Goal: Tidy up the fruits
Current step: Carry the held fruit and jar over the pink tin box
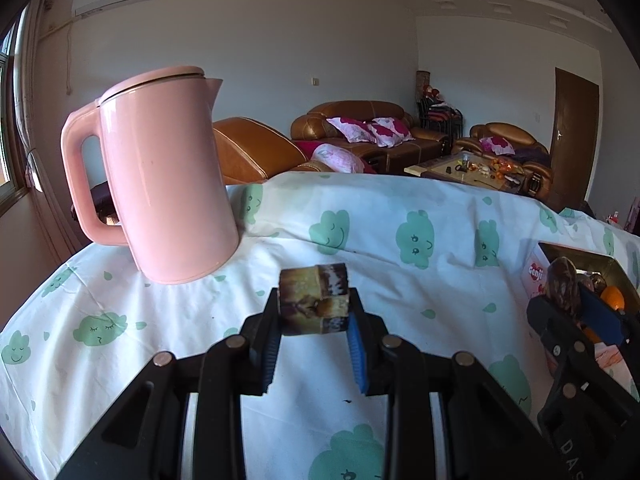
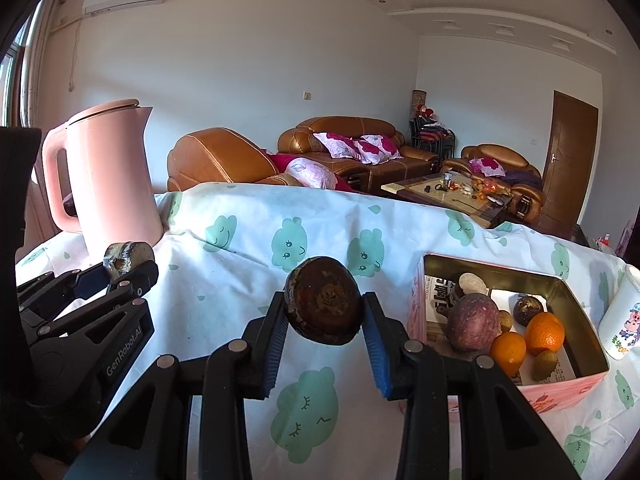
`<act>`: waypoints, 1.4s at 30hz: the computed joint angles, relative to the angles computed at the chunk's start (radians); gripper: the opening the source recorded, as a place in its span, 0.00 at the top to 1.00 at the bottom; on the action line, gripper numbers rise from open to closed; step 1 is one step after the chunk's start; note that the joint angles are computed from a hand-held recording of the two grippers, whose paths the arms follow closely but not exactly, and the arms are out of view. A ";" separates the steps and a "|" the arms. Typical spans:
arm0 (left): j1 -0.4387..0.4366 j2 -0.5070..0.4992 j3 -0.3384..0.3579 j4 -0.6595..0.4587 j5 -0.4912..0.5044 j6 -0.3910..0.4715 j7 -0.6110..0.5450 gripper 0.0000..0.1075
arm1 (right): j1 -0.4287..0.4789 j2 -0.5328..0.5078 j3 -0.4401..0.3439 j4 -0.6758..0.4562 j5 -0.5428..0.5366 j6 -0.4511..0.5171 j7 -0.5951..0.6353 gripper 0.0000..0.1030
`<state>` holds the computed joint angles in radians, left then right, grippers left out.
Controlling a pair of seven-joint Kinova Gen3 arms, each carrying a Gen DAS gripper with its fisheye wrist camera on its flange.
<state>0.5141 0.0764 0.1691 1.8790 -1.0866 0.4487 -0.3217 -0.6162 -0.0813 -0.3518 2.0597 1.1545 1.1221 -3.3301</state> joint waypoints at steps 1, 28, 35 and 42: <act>0.003 -0.006 -0.001 0.009 -0.014 0.001 0.017 0.71 | -0.003 -0.002 -0.004 0.004 0.001 0.005 -0.005 0.62; 0.076 -0.007 0.069 -0.002 0.039 0.019 -0.017 0.71 | 0.066 -0.180 -0.084 0.118 -0.117 0.064 0.035 0.62; 0.141 0.014 0.077 -0.042 -0.011 0.035 0.017 0.71 | 0.144 -0.252 -0.086 0.149 -0.147 0.055 0.079 0.62; 0.214 0.058 0.067 -0.106 -0.032 0.040 0.017 0.71 | 0.247 -0.320 -0.072 0.174 -0.163 0.012 0.129 0.62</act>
<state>0.7286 0.1347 0.2363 1.7725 -1.1185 0.4892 -0.3048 -0.3694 -0.4008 -0.4234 2.2336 0.9911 1.1343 -3.2010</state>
